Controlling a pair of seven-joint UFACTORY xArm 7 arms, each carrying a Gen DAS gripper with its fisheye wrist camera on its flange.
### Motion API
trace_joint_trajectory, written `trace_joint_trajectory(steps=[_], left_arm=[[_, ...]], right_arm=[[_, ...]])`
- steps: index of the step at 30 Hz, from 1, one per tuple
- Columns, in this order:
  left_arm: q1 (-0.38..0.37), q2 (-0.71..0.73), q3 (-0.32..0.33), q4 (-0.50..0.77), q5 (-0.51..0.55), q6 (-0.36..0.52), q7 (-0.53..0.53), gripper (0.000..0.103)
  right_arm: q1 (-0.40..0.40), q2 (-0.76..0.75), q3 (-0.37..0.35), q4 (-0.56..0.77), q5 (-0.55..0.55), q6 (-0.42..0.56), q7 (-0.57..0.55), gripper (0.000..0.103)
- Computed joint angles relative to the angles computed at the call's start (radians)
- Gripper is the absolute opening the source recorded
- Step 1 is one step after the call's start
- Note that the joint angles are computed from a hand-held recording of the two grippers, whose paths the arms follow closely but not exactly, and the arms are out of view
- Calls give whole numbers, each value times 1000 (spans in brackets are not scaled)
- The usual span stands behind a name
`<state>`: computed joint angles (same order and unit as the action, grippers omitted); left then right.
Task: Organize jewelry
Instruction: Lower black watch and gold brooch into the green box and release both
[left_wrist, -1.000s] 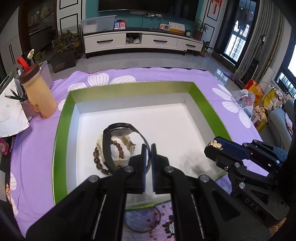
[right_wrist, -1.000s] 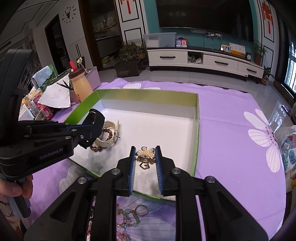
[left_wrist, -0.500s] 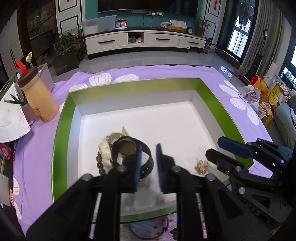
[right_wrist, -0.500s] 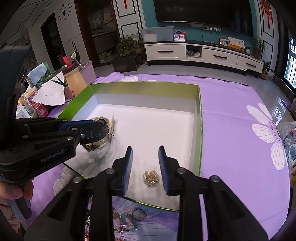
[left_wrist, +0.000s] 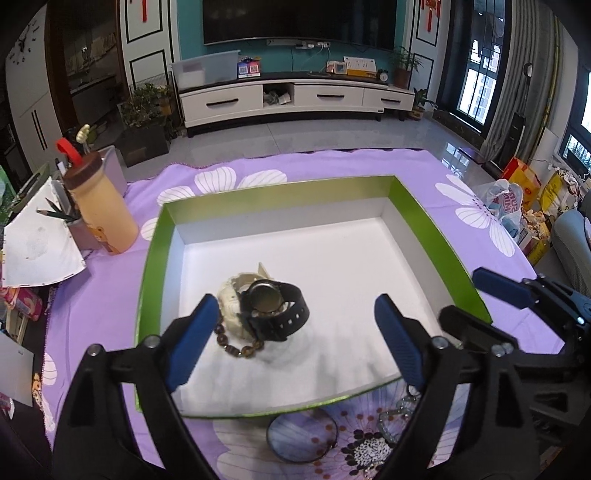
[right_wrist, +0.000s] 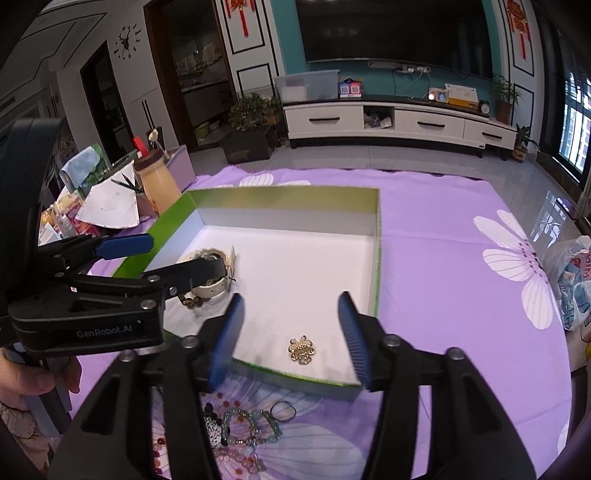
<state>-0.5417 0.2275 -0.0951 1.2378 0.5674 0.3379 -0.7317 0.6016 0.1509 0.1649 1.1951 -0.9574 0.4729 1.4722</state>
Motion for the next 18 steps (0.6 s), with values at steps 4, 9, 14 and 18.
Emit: trace_joint_trajectory(steps=[4,9,14,18], left_arm=[[9,-45,-7,-42,-9,3,-8,94],[64,-150,-32,-152,-67,-15,-17,99],[140,-275,-59,-290,-89,-12,-39,100],[190,-348,-83,-388,-163,-18,-11,101]], right_arm=[[-3,-54,12,-44,1,15,28,60],[-29,-130,52,-115,7,39,66,64],[-61,-195,96,-184,18,54,116,67],[-86,-233,124,-235,52,47,144,67]])
